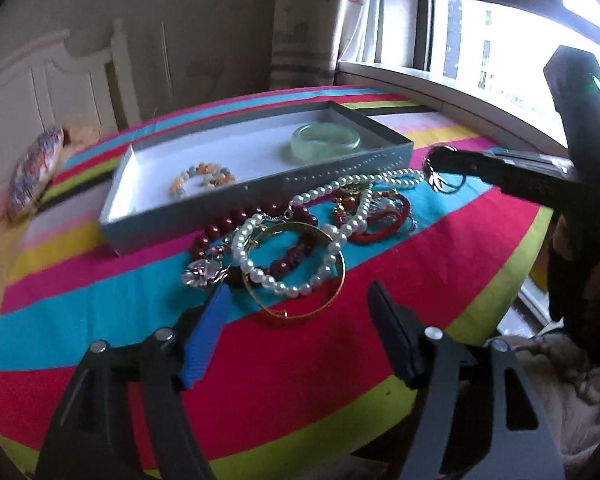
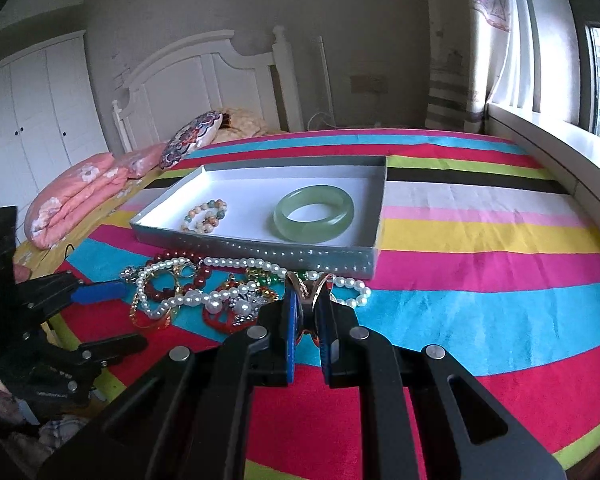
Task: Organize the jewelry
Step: 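Grasp the gold bangle with the left tool while the right tool holds the gold ring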
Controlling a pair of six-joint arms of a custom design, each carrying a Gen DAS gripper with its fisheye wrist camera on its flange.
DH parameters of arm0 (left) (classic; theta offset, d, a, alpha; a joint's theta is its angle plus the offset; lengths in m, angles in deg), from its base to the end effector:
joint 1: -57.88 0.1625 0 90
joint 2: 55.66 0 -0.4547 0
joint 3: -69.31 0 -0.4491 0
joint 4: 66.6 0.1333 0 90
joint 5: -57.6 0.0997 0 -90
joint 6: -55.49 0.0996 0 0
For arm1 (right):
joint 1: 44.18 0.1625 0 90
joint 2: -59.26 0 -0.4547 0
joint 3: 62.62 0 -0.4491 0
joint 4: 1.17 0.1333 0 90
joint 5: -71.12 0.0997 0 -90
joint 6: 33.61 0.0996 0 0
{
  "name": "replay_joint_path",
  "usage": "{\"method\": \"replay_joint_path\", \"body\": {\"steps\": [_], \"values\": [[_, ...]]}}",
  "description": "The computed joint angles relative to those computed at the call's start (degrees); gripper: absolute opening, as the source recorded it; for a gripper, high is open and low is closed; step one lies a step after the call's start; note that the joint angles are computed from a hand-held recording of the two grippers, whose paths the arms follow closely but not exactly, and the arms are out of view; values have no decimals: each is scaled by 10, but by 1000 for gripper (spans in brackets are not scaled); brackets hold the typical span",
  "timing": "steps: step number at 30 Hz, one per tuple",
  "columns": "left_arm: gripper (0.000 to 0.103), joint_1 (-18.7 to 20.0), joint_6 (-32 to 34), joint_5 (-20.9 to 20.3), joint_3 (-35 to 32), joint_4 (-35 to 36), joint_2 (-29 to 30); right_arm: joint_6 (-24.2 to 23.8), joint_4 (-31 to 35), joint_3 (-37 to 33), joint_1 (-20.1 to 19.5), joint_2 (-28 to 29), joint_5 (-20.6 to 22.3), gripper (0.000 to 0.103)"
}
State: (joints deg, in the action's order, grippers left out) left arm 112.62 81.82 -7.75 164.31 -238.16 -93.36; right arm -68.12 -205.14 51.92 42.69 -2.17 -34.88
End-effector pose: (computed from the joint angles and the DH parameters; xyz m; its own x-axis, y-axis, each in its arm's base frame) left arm -0.2789 -0.6974 0.0211 -0.5204 0.6750 -0.5230 0.8447 0.4965 -0.1996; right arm 0.0719 -0.6241 0.2431 -0.7952 -0.0341 0.6054 -0.5144 0.5666 -0.6437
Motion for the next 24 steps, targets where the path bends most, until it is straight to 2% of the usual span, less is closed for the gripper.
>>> {"method": "replay_joint_path", "body": {"steps": [9,11,12,18,21,24], "values": [[70,-3,-2,30,-43,32,30,4,0,5,-2,-4,8,13],[56,-5,12,37,-44,20,33,4,-1,6,-2,-3,8,13],[56,-6,23,37,-42,21,32,3,-2,6,-2,-3,8,13],[56,-15,49,16,-14,41,3,0,-8,9,-1,-4,12,13],[56,-15,28,-20,-6,61,-22,-4,-15,13,0,-5,15,13],[55,-18,12,-41,-5,43,-39,-5,-16,15,1,-5,16,13]]}}
